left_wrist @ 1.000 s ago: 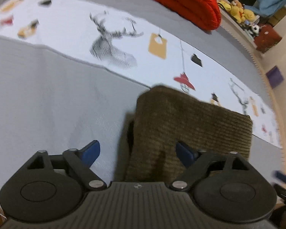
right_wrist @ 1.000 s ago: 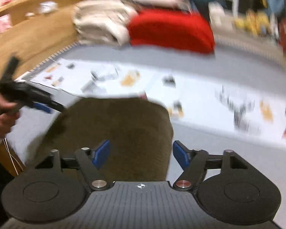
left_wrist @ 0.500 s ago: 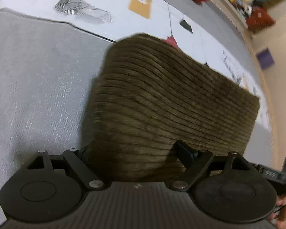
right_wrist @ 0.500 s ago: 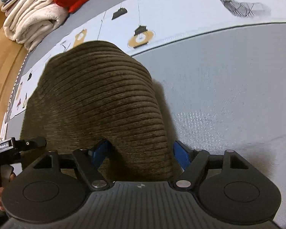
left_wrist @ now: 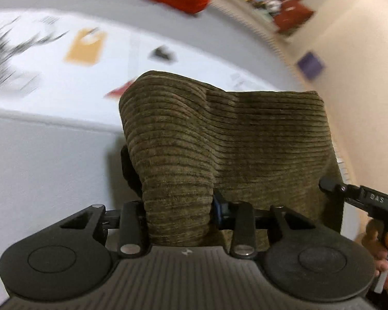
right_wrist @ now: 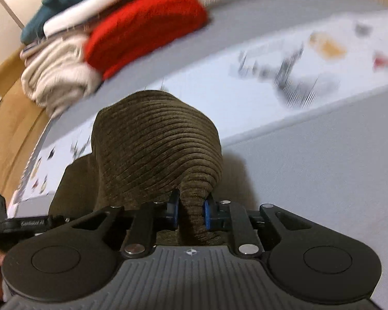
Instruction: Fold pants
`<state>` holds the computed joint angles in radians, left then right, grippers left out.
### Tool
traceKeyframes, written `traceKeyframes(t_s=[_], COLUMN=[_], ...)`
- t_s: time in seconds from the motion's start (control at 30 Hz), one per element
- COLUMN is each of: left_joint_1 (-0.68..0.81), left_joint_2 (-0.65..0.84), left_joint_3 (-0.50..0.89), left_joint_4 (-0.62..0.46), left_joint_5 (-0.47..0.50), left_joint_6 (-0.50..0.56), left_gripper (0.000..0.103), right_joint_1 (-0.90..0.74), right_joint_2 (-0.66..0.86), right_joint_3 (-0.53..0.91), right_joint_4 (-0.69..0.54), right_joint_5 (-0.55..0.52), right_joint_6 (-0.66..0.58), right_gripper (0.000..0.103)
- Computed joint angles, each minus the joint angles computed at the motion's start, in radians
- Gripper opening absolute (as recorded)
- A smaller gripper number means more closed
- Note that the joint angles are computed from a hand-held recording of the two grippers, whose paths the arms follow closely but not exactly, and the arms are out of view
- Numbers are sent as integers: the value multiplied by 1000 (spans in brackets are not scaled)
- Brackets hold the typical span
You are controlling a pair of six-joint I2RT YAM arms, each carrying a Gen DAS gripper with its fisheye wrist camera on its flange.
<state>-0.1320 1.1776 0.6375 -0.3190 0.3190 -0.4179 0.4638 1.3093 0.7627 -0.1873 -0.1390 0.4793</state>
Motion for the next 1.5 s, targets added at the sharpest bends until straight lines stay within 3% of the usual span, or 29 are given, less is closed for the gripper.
traceKeyframes(t_s=[0.1,0.2,0.27,0.4,0.57,0.63,0.73,0.83,0.93,1.17,1.37,1.47,1.5], left_joint_1=[-66,-173,-192,-206,-329,-369,-371,-382,-368,-374,-376,-346,-345], left_joint_2=[25,114,124,38,106,150,286,329,333,307,292,431,435], left_joint_3=[19,116,130,80,113,136,207,222,221,235,250,355,350], left_joint_4=[62,-60,-78,26,121,103,-15,-45,-41,0,93,-53,-48], left_joint_5=[-67,-390,-496,-414,-437,-467,-505,-527,-507,-547,-594,-561,-570], left_joint_6=[-47,-31,-60,-88,11,39,78,83,82,69,51,56,52], left_gripper=[54,58,56,51,40,35,30,31,31,32,32,36,36], right_joint_1=[-87,-125,-143,-213,-214,-191,-136,-95,-61,-71,-63,-63,-61], right_joint_2=[-50,52,99,68,181,211,293,410,558,778,764,685,647], right_joint_3=[-5,72,113,77,117,120,176,270,399,625,589,531,508], right_joint_4=[-4,-101,-148,-52,61,122,183,185,129,-1,44,63,62], right_joint_5=[-3,109,216,172,59,63,86,140,276,342,356,368,372], right_joint_6=[-80,-156,-194,-217,-230,-241,-279,-316,-351,-280,-296,-262,-249], right_gripper=[20,34,34,34,34,34,34,34,33,28,28,31,31])
